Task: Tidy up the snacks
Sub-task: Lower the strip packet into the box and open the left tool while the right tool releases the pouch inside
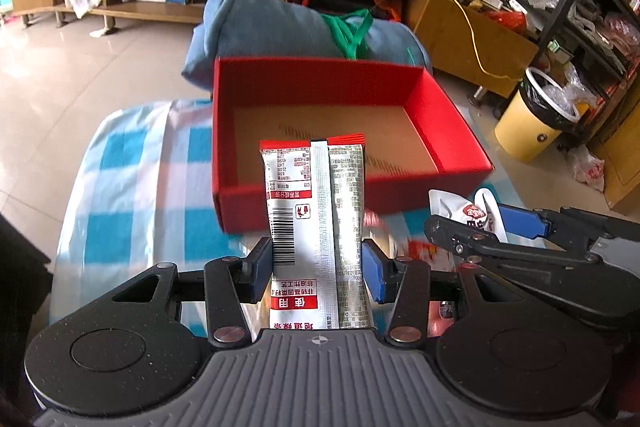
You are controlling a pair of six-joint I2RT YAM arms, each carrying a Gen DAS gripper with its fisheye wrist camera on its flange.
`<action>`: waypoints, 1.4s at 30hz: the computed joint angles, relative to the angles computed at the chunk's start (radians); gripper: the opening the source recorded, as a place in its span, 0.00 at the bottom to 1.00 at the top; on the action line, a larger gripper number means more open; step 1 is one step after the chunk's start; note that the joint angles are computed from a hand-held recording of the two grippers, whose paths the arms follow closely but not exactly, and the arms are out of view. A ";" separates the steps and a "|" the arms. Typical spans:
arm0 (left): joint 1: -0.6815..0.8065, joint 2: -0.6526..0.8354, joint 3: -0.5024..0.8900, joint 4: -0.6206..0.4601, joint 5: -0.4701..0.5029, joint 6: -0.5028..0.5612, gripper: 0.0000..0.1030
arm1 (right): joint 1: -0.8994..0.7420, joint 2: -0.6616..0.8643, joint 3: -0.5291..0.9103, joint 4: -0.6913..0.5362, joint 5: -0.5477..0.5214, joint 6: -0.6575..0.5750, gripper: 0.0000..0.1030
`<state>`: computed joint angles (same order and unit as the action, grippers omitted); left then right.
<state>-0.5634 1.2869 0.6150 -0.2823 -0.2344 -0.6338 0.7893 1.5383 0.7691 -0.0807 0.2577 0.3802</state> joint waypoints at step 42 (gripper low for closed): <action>0.185 0.602 0.424 0.066 0.010 0.136 0.44 | -0.236 0.644 0.574 -0.007 -0.109 -0.160 0.46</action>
<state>-0.3787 1.8892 1.0391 -0.2161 -0.2241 -0.4982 0.5538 2.1827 1.3435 -0.0875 0.1492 0.2205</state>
